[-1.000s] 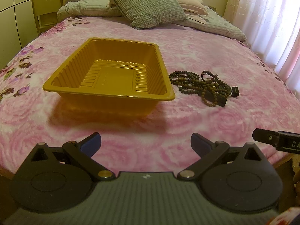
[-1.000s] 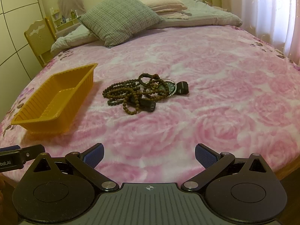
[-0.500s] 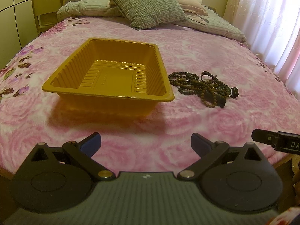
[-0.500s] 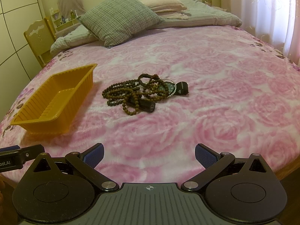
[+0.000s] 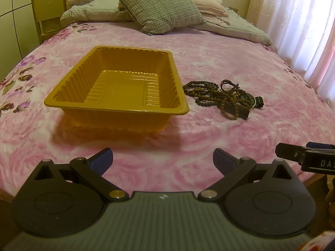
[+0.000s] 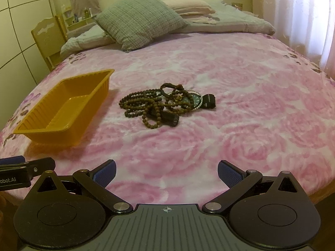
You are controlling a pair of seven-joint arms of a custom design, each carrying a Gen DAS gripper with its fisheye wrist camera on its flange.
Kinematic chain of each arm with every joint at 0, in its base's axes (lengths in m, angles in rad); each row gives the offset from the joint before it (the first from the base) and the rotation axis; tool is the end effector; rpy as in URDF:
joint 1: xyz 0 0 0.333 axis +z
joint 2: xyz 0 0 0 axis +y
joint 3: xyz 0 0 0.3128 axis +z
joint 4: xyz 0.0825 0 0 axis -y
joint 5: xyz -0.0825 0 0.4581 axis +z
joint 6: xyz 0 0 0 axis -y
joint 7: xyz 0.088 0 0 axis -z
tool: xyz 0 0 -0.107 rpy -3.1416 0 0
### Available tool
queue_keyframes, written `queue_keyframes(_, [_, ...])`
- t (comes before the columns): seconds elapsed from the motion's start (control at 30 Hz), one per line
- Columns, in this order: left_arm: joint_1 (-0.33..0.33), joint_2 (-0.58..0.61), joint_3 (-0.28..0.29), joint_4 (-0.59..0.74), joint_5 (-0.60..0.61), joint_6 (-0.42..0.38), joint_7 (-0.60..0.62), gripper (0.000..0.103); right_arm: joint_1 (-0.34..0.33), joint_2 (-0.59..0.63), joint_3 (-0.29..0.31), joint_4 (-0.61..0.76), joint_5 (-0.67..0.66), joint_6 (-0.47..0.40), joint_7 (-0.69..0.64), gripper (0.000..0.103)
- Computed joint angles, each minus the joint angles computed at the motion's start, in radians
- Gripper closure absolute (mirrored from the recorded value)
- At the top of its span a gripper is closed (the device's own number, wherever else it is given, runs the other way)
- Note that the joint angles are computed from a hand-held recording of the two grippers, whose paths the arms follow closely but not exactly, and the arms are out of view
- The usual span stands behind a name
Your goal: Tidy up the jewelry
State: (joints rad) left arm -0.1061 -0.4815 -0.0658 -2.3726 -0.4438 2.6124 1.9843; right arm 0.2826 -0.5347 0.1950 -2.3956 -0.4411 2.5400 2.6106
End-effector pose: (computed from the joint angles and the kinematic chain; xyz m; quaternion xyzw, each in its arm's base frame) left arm 0.5186 -0.0835 0.5580 -0.5533 0.7414 -0.3363 0.1767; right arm 0.4483 0.2475 0.5572 -0.5579 0.7354 -0.2340 0.3052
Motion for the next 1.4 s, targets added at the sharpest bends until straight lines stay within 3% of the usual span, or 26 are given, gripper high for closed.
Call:
queue_keyframes(1.13, [-0.012, -0.006, 0.012, -0.004, -0.033, -0.001, 0.011, 0.002, 0.002, 0.008, 0.002, 0.009, -0.004, 0.006, -0.002, 0.001])
queue_keyframes(1.3, [-0.03, 0.002, 0.053, -0.015, -0.158, 0.091, -0.012, 0.004, -0.02, -0.003, 0.012, -0.011, -0.024, 0.058, 0.047, 0.001])
queue_keyframes(1.4, [-0.037, 0.024, 0.079, -0.016, -0.25, 0.196, -0.035, 0.004, -0.065, -0.018, 0.034, -0.043, -0.07, 0.16, 0.132, 0.001])
